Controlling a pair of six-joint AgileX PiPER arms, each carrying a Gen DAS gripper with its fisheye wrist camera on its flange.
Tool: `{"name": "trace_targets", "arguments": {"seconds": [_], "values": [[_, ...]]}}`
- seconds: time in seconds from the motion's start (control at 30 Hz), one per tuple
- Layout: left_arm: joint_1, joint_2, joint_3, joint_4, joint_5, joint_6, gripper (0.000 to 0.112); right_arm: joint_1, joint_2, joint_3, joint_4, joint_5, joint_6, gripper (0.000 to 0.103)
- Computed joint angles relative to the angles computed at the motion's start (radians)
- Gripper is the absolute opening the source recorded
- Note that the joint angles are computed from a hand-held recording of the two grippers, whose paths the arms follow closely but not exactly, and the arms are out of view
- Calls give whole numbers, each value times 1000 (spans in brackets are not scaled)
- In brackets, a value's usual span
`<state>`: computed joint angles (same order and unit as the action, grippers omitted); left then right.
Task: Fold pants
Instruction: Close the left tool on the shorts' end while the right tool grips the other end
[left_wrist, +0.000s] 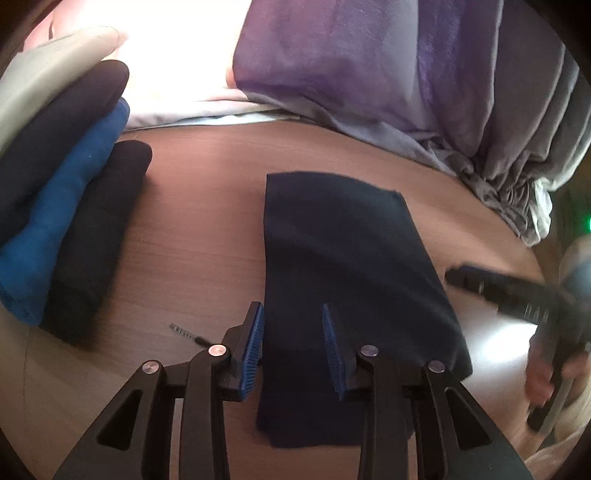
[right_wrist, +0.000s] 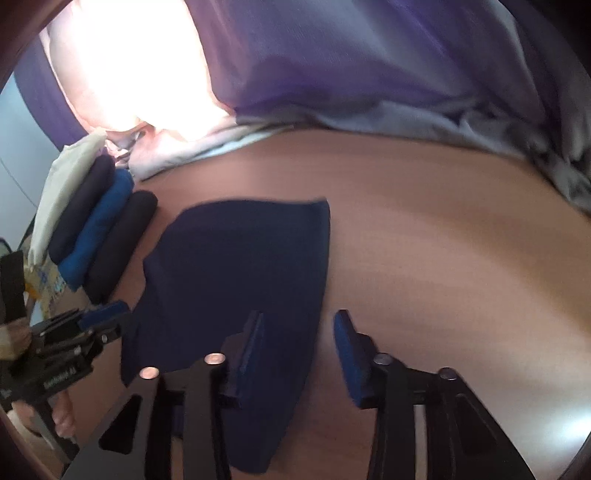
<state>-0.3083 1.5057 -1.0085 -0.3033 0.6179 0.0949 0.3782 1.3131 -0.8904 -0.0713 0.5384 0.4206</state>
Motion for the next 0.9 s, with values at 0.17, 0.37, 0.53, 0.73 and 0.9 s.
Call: {"name": "trace_targets", "arguments": {"seconds": [0.17,0.37,0.53,0.73,0.9], "values": [[34,64,-39,-137,-28,83,48,9,17,24,-57,-42,87,44],[43,136,-61,-175,-39,120,48,-28,71,20,55,-108,0,44],[69,151,-44,-283,-39,225,49,8,69,41,-46,-144,90,44],[88,175,-47,-422,-25,344,39,60,78,51,-202,-165,220,44],[167,249,-74,-668,121,509,25,76,83,57,-298,-165,313,23]]}}
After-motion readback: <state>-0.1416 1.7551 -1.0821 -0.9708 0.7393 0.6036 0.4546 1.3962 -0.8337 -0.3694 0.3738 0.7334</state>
